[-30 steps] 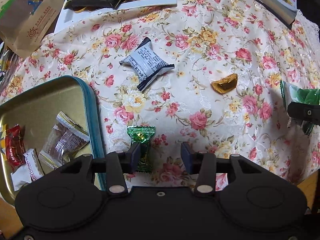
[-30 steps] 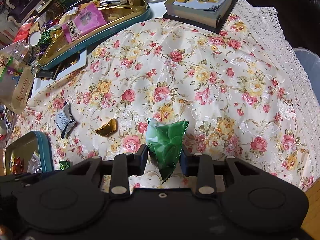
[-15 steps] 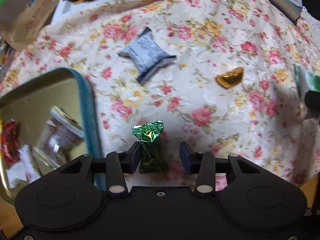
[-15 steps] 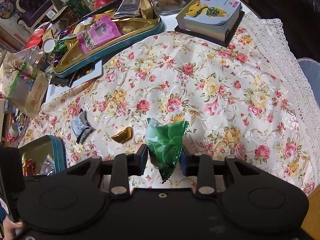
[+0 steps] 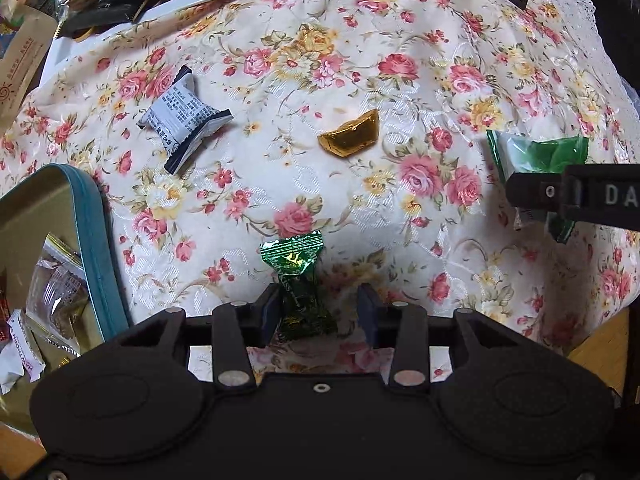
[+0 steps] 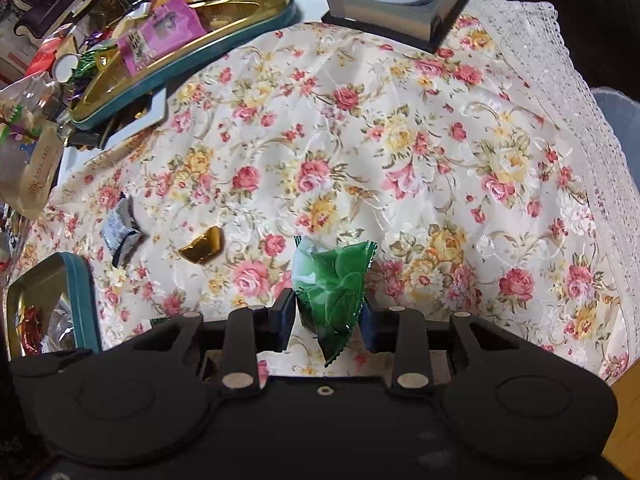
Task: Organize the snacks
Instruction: 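Carry both green candies over the small gold tray with both tools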
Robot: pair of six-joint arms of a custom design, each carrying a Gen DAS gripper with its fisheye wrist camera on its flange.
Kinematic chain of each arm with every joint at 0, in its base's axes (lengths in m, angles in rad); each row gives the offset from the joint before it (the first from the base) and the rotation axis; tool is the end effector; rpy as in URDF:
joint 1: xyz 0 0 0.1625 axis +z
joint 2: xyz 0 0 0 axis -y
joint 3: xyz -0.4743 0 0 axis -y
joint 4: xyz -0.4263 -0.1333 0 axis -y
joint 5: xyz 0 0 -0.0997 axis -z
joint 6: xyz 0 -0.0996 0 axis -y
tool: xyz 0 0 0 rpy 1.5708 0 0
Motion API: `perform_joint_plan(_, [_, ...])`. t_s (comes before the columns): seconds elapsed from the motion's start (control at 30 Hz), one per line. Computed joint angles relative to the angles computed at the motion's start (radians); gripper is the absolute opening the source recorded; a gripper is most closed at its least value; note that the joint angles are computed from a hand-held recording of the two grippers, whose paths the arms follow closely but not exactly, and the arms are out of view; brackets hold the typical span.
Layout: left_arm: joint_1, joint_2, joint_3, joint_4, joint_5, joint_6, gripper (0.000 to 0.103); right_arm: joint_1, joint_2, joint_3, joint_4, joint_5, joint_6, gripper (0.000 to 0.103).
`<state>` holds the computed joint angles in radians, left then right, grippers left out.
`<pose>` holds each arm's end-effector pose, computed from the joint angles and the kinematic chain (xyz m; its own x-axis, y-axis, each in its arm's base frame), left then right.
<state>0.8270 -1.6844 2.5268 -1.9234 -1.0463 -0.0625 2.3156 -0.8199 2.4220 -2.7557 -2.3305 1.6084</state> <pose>-0.0530 -0.3282 0.1926 -0.5139 0.7174 -0.4704 0.5665 0.6955 0.4419 0.2998 -0.2298 -0.0233 -0.6063 0.6979 0.3812 0.3670 0.6709 -0.6444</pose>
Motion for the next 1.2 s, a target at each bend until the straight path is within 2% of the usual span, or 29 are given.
perform_joint_plan(0.27, [0.004,0.010,-0.010,0.018,-0.009,-0.024,0.048,-0.023,0.024,-0.026,0.050,-0.022,-0.026,0.038])
perform_joint_plan(0.43, [0.005,0.021,-0.008,0.007,-0.006,-0.047,0.047,-0.037,0.033,-0.032,0.072,-0.013,0.000,0.038])
perform_joint_plan(0.5, [0.002,0.022,-0.011,0.009,-0.006,-0.060,0.041,-0.038,0.037,-0.025,0.050,-0.015,-0.005,0.038])
perform_joint_plan(0.53, [0.001,0.021,-0.012,0.012,-0.008,-0.068,0.035,-0.036,0.040,-0.021,0.035,-0.023,-0.005,0.038])
perform_joint_plan(0.63, [0.008,0.026,-0.019,0.015,-0.013,-0.088,0.027,-0.026,0.042,-0.011,0.022,-0.064,0.026,0.038])
perform_joint_plan(0.73, [0.020,0.033,-0.026,0.013,-0.021,-0.086,0.025,-0.024,0.040,0.000,0.003,-0.080,0.064,0.038])
perform_joint_plan(0.83, [0.026,0.030,-0.034,0.021,-0.026,-0.085,0.024,-0.033,0.038,0.011,-0.026,-0.063,0.053,0.036])
perform_joint_plan(1.0, [0.015,0.003,-0.048,0.033,-0.024,-0.087,0.024,-0.003,0.022,-0.015,0.065,-0.083,0.093,0.034])
perform_joint_plan(1.2, [-0.038,-0.055,-0.068,0.074,-0.012,-0.092,0.024,0.048,-0.035,-0.039,0.171,-0.145,0.173,0.034])
